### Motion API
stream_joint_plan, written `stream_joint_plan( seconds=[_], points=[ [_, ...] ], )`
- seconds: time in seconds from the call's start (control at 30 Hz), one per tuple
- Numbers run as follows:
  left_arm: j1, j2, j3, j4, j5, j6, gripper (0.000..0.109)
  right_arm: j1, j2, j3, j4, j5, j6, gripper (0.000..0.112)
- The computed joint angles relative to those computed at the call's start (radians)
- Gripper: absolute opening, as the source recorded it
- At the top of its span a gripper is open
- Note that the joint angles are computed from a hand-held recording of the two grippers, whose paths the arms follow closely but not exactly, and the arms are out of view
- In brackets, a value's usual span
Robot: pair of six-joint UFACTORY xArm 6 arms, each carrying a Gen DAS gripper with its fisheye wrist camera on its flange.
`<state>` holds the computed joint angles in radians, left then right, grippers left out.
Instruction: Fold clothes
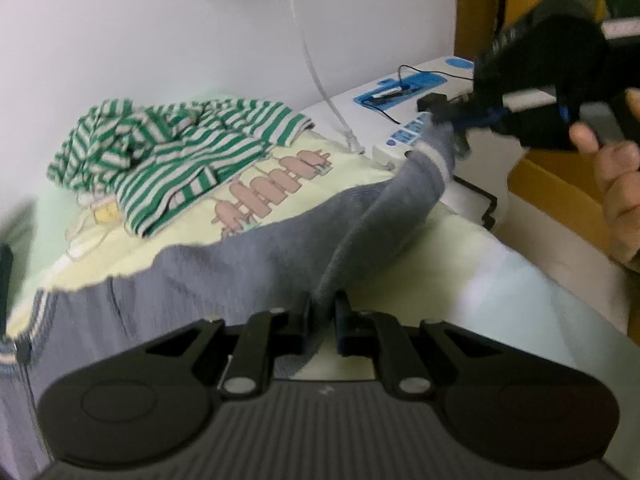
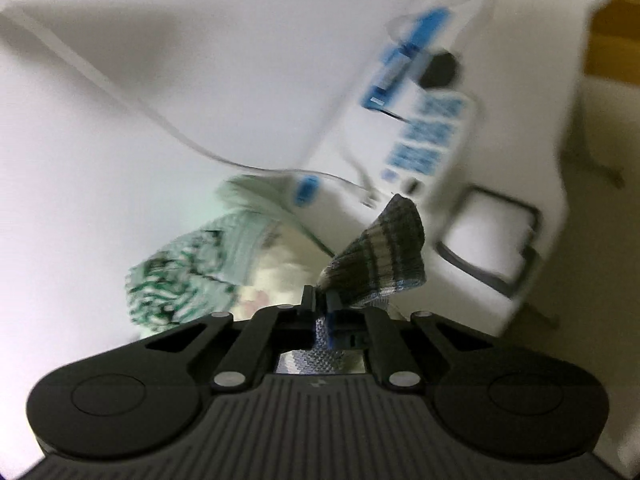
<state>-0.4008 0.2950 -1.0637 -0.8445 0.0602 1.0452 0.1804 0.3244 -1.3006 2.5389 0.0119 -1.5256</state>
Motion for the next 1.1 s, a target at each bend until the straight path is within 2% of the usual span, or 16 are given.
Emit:
stream_joint_plan(
  seconds=[0.07, 0.17, 0.2, 0.23, 0.3, 0.37, 0.43, 0.5, 0.67, 0.77, 0.8, 0.87, 0.9, 1.03, 1.07, 1.1],
  points=[
    [-0.004, -0.014, 0.015, -0.058, 0.002, 0.056, 0.023, 0.013, -0.015, -0.012, 0.03, 0.014, -0.1, 0.005],
    [-0.005, -0.065, 0.045, -0.266, 0.026, 0.242, 0.051, 0.058, -0.037, -0.011, -0.104, 0.071, -0.094, 0.005],
    [0.007, -0.094, 0.061, -0.342, 0.059, 0.307, 0.067, 0.077, -0.039, -0.016, -0.15, 0.085, -0.114, 0.005],
    [0.025, -0.127, 0.083, -0.406, 0.098, 0.356, 0.074, 0.094, -0.041, -0.016, -0.204, 0.104, -0.13, 0.005],
    [0.072, -0.198, 0.135, -0.48, 0.165, 0.393, 0.075, 0.121, -0.045, -0.007, -0.299, 0.144, -0.168, 0.005],
    [0.131, -0.258, 0.181, -0.495, 0.222, 0.367, 0.076, 0.145, -0.047, 0.012, -0.439, 0.187, -0.157, 0.005],
    [0.195, -0.297, 0.208, -0.539, 0.273, 0.362, 0.083, 0.169, -0.044, 0.034, -0.591, 0.217, -0.13, 0.005],
    [0.259, -0.303, 0.215, -0.551, 0.34, 0.323, 0.09, 0.192, -0.038, 0.056, -0.747, 0.239, -0.096, 0.005],
    [0.372, -0.253, 0.184, -0.532, 0.451, 0.162, 0.09, 0.247, -0.048, 0.139, -1.047, 0.244, -0.065, 0.005],
    [0.371, -0.221, 0.159, -0.517, 0.467, 0.134, 0.09, 0.247, -0.076, 0.197, -1.243, 0.279, 0.046, 0.014],
    [0.36, -0.215, 0.153, -0.52, 0.465, 0.151, 0.09, 0.24, -0.091, 0.215, -1.289, 0.31, 0.077, 0.022],
    [0.338, -0.191, 0.131, -0.517, 0.463, 0.157, 0.09, 0.198, -0.143, 0.256, -1.257, 0.428, 0.073, 0.028],
    [0.327, -0.177, 0.117, -0.513, 0.462, 0.153, 0.09, 0.192, -0.165, 0.276, -1.2, 0.437, 0.04, 0.031],
    [0.28, -0.099, 0.05, -0.469, 0.414, 0.115, 0.089, 0.184, -0.218, 0.337, -1.072, 0.379, 0.049, 0.036],
    [0.267, -0.087, 0.041, -0.46, 0.392, 0.112, 0.086, 0.182, -0.227, 0.349, -1.05, 0.363, 0.061, 0.036],
    [0.253, -0.078, 0.037, -0.449, 0.362, 0.111, 0.076, 0.183, -0.235, 0.361, -1.028, 0.349, 0.064, 0.036]
  ],
)
